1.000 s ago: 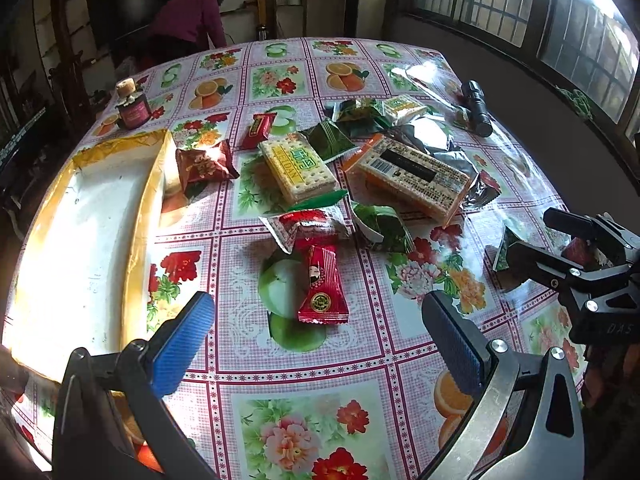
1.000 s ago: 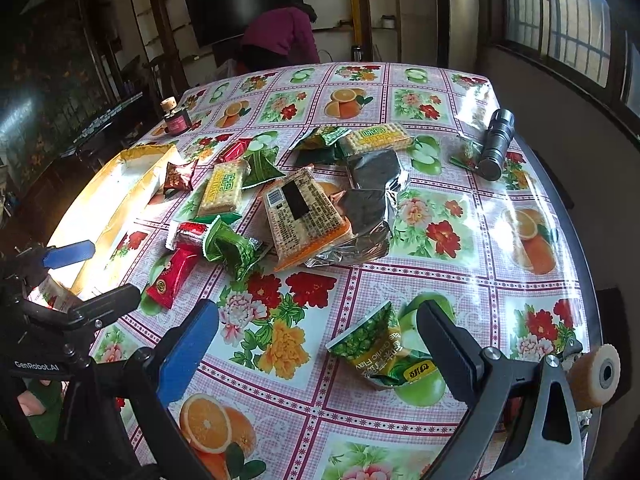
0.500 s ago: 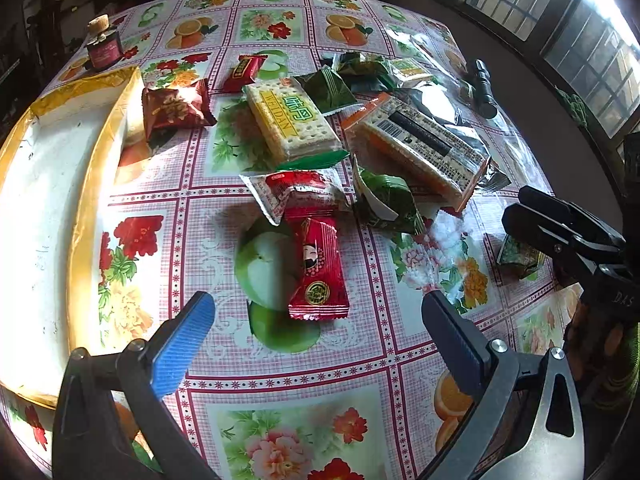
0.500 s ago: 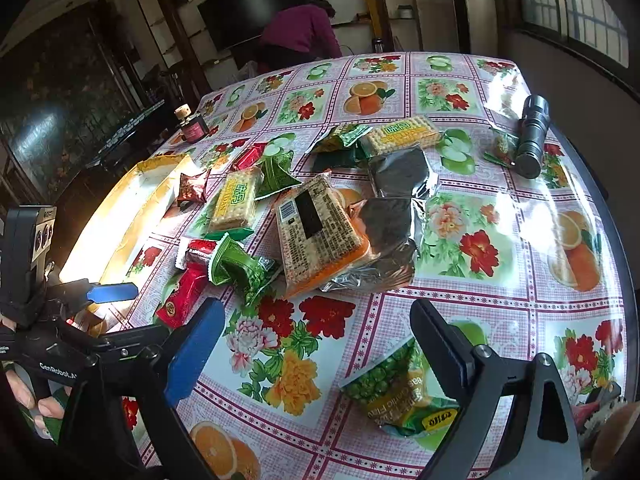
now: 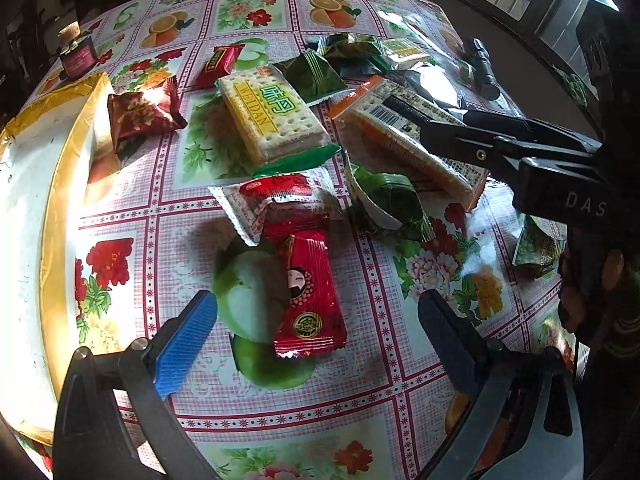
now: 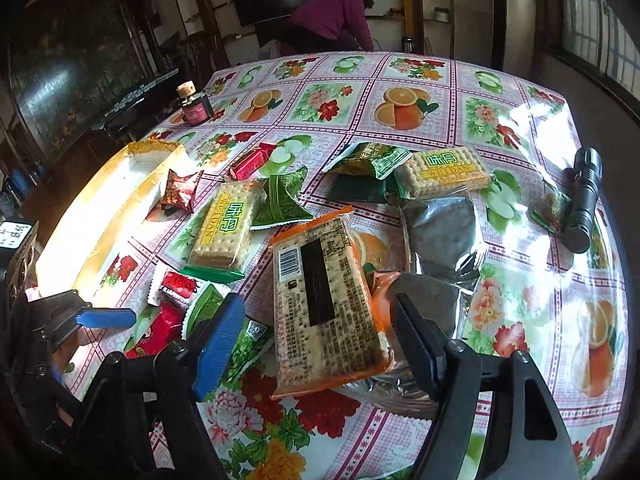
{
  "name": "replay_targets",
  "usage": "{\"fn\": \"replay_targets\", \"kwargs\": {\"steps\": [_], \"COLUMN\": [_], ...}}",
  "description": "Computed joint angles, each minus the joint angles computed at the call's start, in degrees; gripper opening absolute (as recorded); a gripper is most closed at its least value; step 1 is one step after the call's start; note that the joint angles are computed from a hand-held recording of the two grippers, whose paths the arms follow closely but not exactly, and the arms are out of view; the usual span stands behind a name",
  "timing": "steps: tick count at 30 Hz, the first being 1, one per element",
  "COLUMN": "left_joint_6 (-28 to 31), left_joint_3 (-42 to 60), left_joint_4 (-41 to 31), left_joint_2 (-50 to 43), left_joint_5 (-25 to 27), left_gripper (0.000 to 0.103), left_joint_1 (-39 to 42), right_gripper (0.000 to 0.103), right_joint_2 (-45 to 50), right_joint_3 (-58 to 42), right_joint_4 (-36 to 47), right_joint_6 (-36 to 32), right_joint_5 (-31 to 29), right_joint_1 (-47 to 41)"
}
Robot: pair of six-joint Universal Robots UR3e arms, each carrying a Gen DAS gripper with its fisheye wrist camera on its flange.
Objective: Organize snacks
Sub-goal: 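Grasp the orange-topped cracker pack with right tool while left tool grasps red candy bar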
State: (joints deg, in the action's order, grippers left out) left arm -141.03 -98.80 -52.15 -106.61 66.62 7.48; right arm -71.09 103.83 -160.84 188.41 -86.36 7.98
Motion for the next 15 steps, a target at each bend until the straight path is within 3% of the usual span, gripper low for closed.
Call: {"fn": "replay_targets", "kwargs": {"steps": [3,5,7,10,11,12,15], "left_joint_6": [-0.24,-0.37,-0.28,-0.04,0.02,0.05,0.31], "left_joint_3": [-0.20,-1.17,-1.61,-1.08,-1.06,-1.08,-1.94], "left_joint_4": [1.61,3.86,5.25,5.14,5.32,5.59,6.79], "left_joint_2": [-0.18,0.20,0.39,0.21,0.21,0.22,0.71], "left_joint_5": [0.77,1.61,2.27,2.35,2.57,2.88,3.84], "left_gripper": [0.093,0.080,0.060,0.043,0.038,0.027,0.021], "left_joint_1": [-0.40,-0.58,-0.57,-0.34,-0.42,-0.60,-1.33], "right_gripper": [0.075,0.071,0.067,0.056,0.056,0.055,0.054], "right_joint_2": [2.58,4.83,6.71,9.96,10.53,10.65,9.00], "right_joint_3": [-4.34,-7.99,-10.72,-14.70,-14.88,-14.66,-11.62], "right_joint_4": [3.25,6.55,9.28,13.12,12.58,11.95,9.39], "right_joint_6": [-2.29,-3.53,-4.97,-5.90,-6.08,-5.73,-2.93], "right_joint_5": [-1.00,-2.95,-3.53,-4.15,-4.99,-5.34,-3.49], "right_joint_1": [0.79,1.82,2.43,3.27,3.83,4.12,3.47]}}
